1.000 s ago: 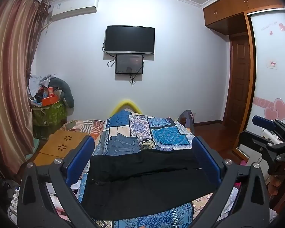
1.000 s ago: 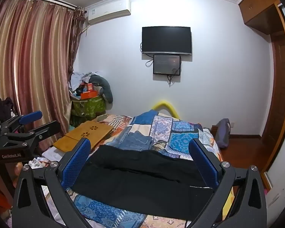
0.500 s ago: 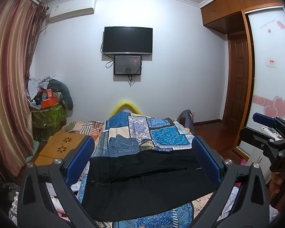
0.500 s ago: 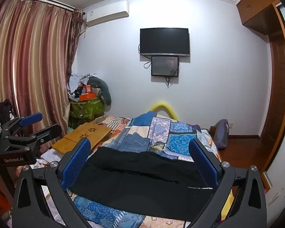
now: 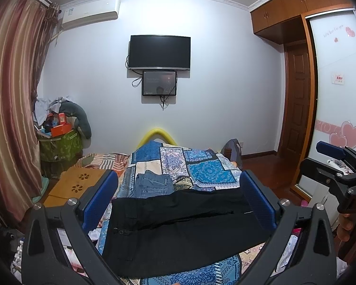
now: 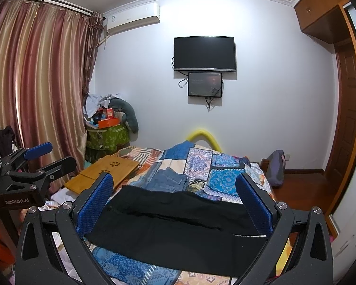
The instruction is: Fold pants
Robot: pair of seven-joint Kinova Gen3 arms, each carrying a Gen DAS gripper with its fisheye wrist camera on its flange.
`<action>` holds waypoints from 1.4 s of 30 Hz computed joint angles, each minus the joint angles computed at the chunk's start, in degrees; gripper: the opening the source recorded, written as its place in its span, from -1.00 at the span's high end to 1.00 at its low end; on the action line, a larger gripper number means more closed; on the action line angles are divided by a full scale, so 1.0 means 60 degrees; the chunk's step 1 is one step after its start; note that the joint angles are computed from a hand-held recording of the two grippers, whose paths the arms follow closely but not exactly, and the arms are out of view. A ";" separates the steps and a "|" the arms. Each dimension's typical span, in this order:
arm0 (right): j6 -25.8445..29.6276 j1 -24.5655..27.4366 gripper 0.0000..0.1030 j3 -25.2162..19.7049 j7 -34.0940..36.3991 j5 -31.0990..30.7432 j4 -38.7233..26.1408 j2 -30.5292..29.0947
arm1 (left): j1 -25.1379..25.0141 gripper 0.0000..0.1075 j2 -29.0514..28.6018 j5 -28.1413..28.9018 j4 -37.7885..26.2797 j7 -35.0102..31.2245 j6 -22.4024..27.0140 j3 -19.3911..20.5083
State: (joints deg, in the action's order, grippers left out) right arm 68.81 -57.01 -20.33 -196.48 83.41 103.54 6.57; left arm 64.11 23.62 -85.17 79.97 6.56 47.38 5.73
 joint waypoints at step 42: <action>-0.0083 0.0060 -0.99 0.0004 -0.0132 0.0058 0.0062 -0.0021 | 0.0000 -0.92 0.0042 -0.0173 0.0002 0.0121 -0.0129 0.0014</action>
